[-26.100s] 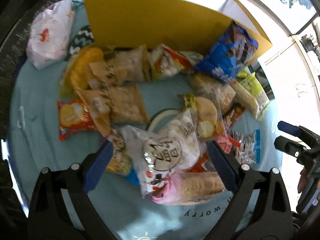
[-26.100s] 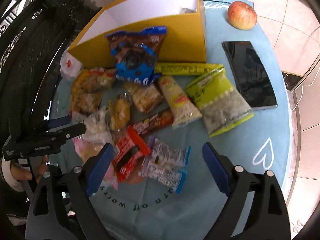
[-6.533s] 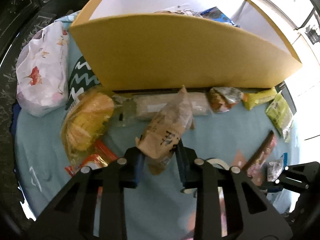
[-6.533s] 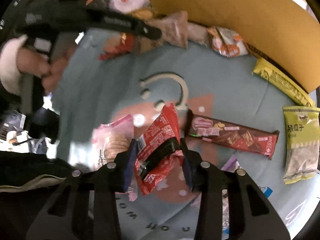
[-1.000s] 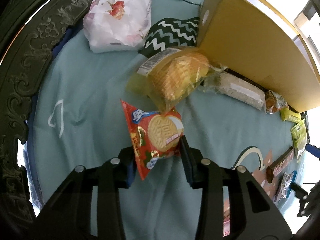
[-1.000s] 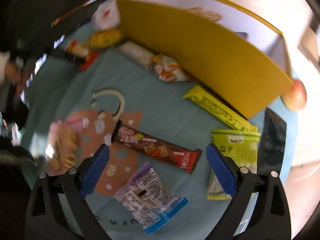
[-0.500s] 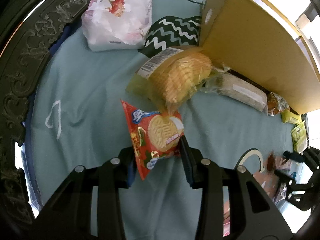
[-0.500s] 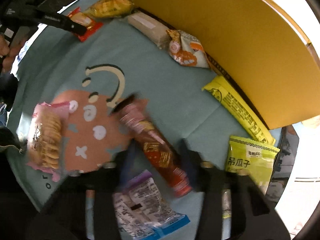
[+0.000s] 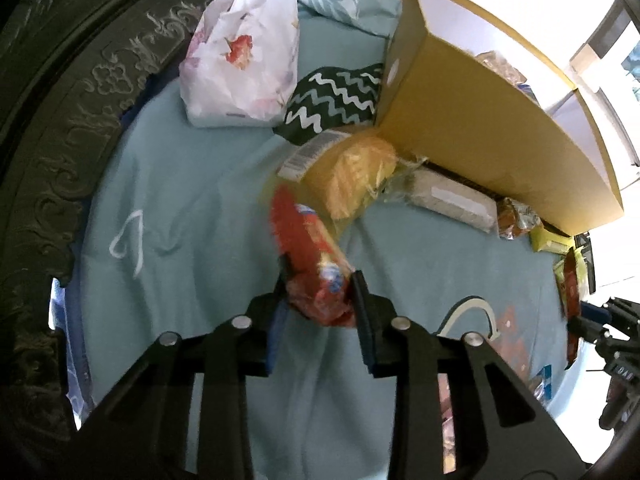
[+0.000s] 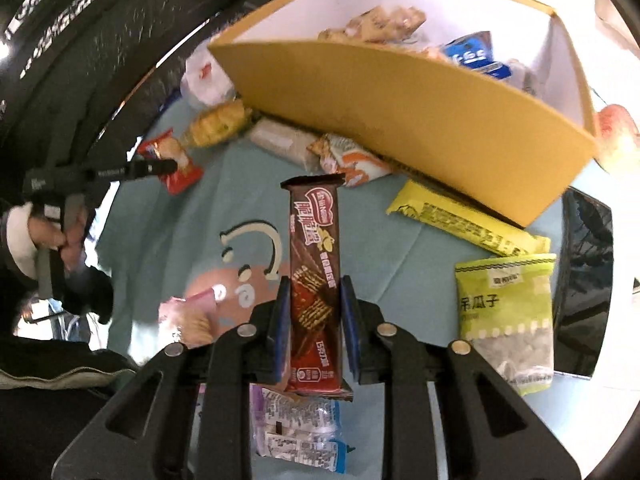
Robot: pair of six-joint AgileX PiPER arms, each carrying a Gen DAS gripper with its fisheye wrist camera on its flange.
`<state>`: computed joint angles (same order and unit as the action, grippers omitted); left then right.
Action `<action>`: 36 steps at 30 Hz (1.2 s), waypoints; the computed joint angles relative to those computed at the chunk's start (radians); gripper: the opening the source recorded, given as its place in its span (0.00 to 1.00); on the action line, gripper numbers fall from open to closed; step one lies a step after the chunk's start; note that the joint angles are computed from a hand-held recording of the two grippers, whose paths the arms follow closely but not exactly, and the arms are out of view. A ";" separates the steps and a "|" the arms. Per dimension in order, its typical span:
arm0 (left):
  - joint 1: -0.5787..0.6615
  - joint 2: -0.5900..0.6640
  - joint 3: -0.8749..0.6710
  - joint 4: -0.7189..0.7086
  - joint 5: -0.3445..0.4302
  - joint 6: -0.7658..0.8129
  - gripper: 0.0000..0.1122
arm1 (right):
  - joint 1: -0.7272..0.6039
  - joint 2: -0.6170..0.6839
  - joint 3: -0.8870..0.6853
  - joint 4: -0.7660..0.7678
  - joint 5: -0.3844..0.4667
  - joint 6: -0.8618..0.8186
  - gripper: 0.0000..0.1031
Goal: Organize snacks
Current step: 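Carry both snacks over the yellow box and open both tools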
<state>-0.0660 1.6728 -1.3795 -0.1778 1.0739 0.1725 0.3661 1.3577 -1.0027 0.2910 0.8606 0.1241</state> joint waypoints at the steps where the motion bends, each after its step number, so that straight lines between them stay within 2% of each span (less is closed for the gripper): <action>1: 0.000 0.004 -0.003 0.001 0.004 -0.003 0.23 | -0.002 -0.010 0.002 -0.005 0.005 0.012 0.23; 7: -0.012 0.042 0.013 -0.006 -0.014 -0.018 0.24 | 0.032 -0.031 0.023 -0.037 0.001 0.061 0.23; 16: -0.057 0.137 -0.028 0.026 -0.029 -0.093 0.29 | 0.040 -0.036 0.032 -0.052 0.008 0.092 0.23; 17: -0.067 0.134 -0.027 0.044 -0.034 -0.099 0.25 | 0.040 -0.036 0.031 -0.050 0.006 0.089 0.23; 24: -0.067 0.023 0.031 0.070 -0.032 -0.078 0.22 | 0.028 -0.029 -0.012 -0.004 0.001 0.038 0.23; 29: -0.027 -0.089 0.044 0.020 0.008 -0.012 0.22 | 0.011 -0.037 -0.049 0.009 0.011 0.012 0.23; 36: -0.050 -0.106 -0.147 -0.056 0.096 0.023 0.22 | -0.041 -0.071 -0.141 0.012 0.041 -0.019 0.23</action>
